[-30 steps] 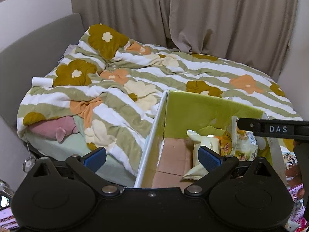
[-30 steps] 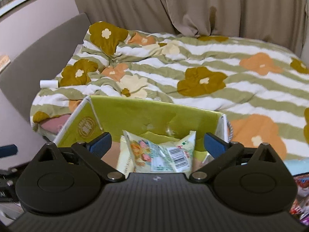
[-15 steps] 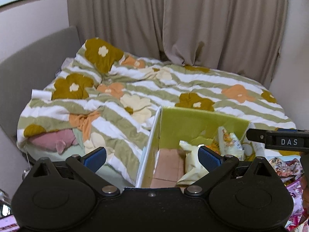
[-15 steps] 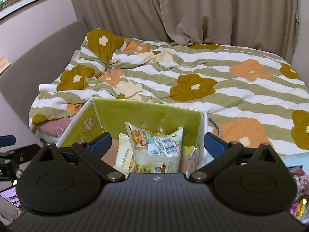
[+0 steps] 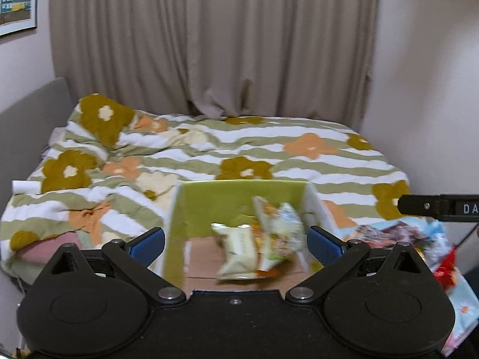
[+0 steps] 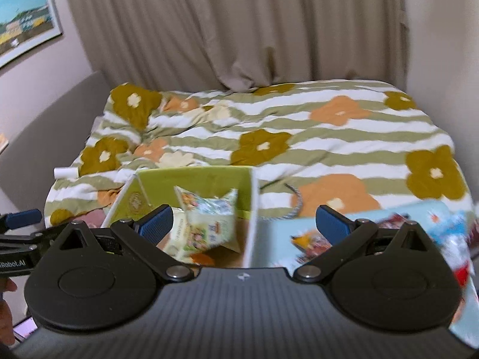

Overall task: Organize snacks
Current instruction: 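Grasp a blue-white bag with left tool while right tool grasps a pink bag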

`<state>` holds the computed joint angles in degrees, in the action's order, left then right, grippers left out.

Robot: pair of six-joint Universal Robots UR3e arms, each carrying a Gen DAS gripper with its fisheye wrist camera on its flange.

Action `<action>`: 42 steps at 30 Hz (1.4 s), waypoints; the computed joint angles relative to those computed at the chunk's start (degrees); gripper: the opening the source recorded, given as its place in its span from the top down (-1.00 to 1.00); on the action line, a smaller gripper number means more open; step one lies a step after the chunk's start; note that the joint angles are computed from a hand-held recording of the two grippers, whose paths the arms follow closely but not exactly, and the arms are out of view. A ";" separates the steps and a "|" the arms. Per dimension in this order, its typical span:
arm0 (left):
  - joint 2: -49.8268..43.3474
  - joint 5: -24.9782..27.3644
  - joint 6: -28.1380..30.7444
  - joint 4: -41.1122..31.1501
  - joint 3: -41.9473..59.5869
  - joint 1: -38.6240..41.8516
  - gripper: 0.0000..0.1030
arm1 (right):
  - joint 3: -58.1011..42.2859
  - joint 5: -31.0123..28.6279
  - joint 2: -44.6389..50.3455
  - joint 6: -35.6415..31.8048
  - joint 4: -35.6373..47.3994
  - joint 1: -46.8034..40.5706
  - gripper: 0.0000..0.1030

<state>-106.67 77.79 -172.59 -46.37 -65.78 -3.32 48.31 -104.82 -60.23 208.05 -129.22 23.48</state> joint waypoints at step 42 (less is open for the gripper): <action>-20.43 13.03 -22.58 10.24 -6.03 -36.23 -0.89 | 98.09 44.27 -77.71 -34.95 6.50 -58.77 -1.00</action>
